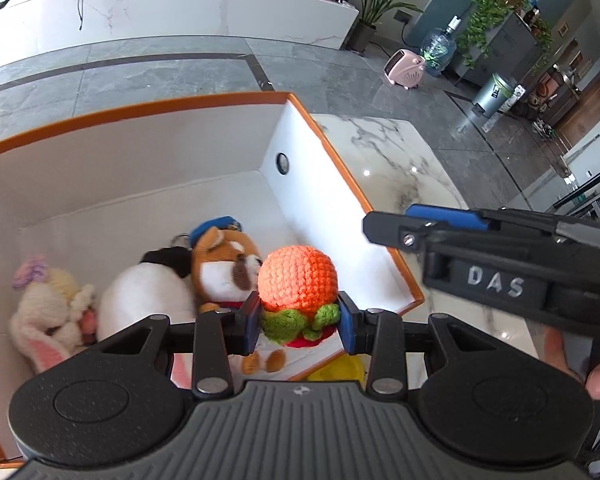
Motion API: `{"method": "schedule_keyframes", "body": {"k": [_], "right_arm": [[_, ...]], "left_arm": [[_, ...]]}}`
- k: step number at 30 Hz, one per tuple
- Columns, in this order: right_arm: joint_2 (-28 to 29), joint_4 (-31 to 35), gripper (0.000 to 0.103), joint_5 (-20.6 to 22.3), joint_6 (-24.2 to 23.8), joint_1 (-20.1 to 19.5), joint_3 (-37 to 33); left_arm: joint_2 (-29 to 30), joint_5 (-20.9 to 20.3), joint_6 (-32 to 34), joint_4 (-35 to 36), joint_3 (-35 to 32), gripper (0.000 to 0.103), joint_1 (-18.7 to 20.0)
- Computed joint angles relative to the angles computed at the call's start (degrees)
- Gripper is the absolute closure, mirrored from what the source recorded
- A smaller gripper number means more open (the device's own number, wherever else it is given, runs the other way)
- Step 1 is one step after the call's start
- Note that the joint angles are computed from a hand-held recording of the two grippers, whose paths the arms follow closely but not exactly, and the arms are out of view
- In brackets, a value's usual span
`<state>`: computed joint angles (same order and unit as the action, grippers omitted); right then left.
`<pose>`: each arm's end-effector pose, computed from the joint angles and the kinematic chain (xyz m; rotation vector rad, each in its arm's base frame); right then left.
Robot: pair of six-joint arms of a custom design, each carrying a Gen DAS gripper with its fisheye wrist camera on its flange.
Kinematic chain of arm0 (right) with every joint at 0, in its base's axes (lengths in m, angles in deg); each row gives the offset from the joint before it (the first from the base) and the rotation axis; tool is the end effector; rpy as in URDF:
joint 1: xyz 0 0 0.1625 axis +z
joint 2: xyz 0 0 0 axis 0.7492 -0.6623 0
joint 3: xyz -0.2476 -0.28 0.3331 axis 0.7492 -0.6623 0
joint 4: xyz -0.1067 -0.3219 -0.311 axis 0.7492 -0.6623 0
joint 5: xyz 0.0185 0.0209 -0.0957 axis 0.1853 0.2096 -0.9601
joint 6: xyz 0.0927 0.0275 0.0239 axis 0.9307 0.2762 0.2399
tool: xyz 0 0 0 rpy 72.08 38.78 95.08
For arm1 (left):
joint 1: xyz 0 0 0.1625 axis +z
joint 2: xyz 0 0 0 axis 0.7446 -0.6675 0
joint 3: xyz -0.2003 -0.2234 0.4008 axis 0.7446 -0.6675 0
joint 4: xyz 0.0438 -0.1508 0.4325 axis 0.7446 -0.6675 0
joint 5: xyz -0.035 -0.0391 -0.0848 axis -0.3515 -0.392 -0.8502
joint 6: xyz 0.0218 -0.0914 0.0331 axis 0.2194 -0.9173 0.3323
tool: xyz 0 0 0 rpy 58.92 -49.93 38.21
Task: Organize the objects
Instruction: 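Carry the keychain and dog plush into the orange box and release them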
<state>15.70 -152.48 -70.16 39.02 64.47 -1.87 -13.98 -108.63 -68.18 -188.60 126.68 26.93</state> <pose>0.3787 -0.7126 -0.0063 0.4393 -2.3867 0.7964 -0.0140 -0.7049 0.3217 0.5608 2.7039 -0.4428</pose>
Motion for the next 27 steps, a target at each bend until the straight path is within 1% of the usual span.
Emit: {"method": "schedule_keyframes", "body": {"k": [5, 9, 14, 17, 19, 21, 27], "right_arm": [[0.1, 0.2, 0.064, 1.0, 1.3, -0.6, 0.6], [0.0, 0.0, 0.064, 1.0, 1.5, -0.8, 0.8], [-0.2, 0.0, 0.064, 0.8, 1.8, -1.0, 1.3], [-0.2, 0.2, 0.064, 0.8, 2.2, -1.2, 1.4], [-0.2, 0.4, 0.064, 1.1, 2.7, -1.3, 1.5], [-0.1, 0.6, 0.064, 1.2, 2.8, -1.5, 1.6], [-0.6, -0.5, 0.064, 1.5, 2.9, -1.1, 2.7]], "left_arm": [[1.3, 1.7, 0.1, -1.6, 0.7, 0.059, -0.6], [1.8, 1.7, -0.3, -1.2, 0.7, 0.059, -0.6], [1.9, 3.3, 0.3, -1.7, 1.3, 0.058, -0.9], [1.7, 3.5, 0.4, -1.5, 1.4, 0.053, -0.9], [1.5, 3.7, 0.7, -1.9, 1.6, 0.045, -1.0], [1.2, 4.1, 1.3, -2.9, 2.2, 0.040, -1.2], [-0.2, 4.7, 2.0, -4.1, 3.6, 0.038, -1.9]]}}
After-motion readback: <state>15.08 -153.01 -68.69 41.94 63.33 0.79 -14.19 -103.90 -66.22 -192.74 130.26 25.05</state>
